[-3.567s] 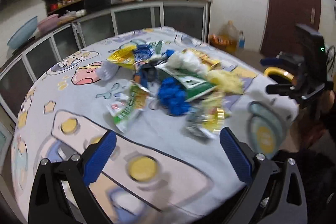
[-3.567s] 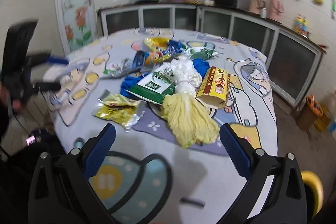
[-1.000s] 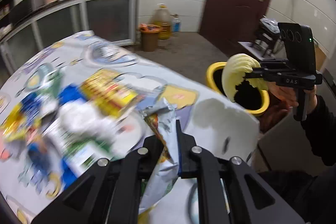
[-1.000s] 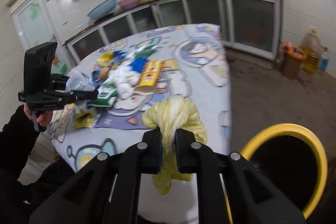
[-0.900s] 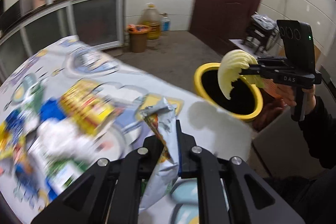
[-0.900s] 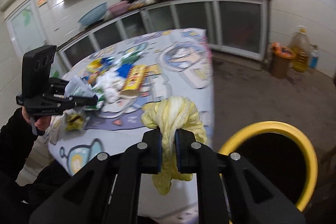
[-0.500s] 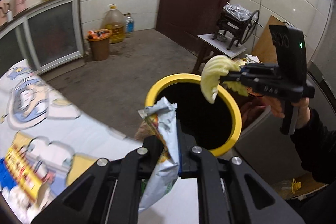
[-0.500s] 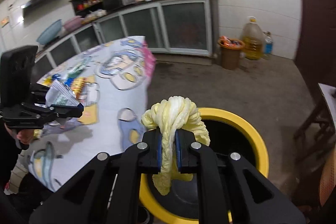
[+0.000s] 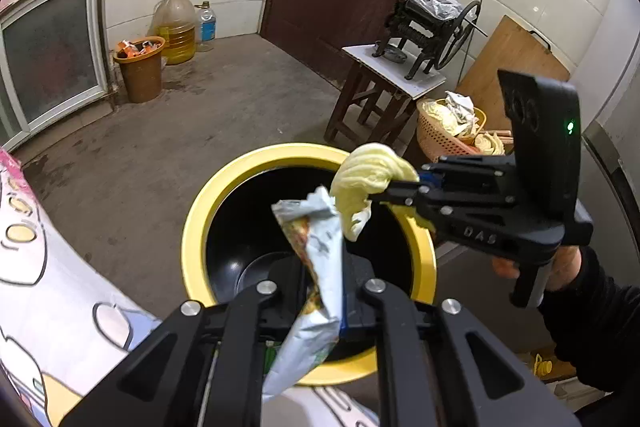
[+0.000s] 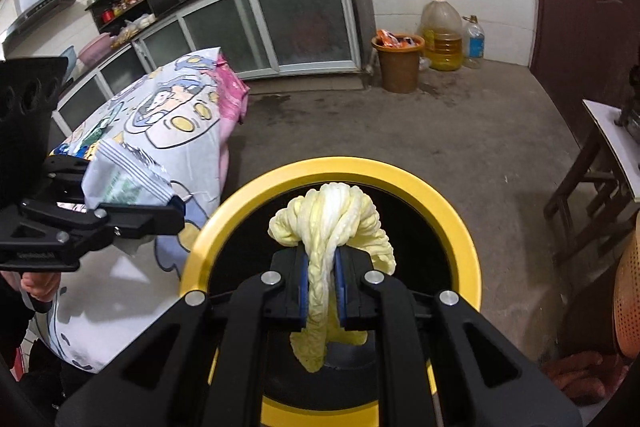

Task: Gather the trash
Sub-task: 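Carry the cabbage leaves to the yellow-rimmed bin and open the right tool, then grasp the yellow-red snack box with the right tool while the left tool grasps a yellow wrapper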

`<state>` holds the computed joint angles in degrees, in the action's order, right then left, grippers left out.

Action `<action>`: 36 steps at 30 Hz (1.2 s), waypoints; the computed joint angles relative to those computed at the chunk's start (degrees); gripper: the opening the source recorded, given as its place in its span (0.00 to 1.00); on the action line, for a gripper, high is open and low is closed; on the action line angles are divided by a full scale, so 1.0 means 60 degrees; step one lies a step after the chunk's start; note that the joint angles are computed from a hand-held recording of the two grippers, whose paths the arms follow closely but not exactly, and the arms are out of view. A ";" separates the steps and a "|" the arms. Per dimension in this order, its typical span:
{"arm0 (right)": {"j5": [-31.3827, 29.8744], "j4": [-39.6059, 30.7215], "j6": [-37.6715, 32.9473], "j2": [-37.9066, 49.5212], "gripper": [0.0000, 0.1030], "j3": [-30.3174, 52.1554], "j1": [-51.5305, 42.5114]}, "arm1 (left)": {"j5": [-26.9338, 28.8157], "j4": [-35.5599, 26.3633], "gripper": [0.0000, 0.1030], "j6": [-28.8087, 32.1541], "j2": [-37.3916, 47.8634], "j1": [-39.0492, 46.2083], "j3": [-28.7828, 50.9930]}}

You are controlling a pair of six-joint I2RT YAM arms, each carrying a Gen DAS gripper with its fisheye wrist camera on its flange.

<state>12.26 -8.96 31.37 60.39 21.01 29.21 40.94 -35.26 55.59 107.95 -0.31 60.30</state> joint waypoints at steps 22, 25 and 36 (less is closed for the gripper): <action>-0.0335 -0.0588 0.0480 -0.0607 0.52 -0.0168 -0.0483 | 0.0663 -0.1535 0.73 0.0717 0.0409 0.2795 0.1275; 0.0273 -0.0917 0.0658 -0.0434 0.51 0.0260 0.0272 | 0.1008 -0.2491 0.73 0.1433 0.0378 0.3468 0.1642; 0.0321 0.0500 0.0113 0.2976 0.53 0.2839 0.2733 | 0.1142 -0.6398 0.75 0.6284 0.1190 0.8603 0.3831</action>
<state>14.19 -5.96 32.04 78.25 38.05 45.61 47.79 -73.64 93.30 115.09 51.31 83.28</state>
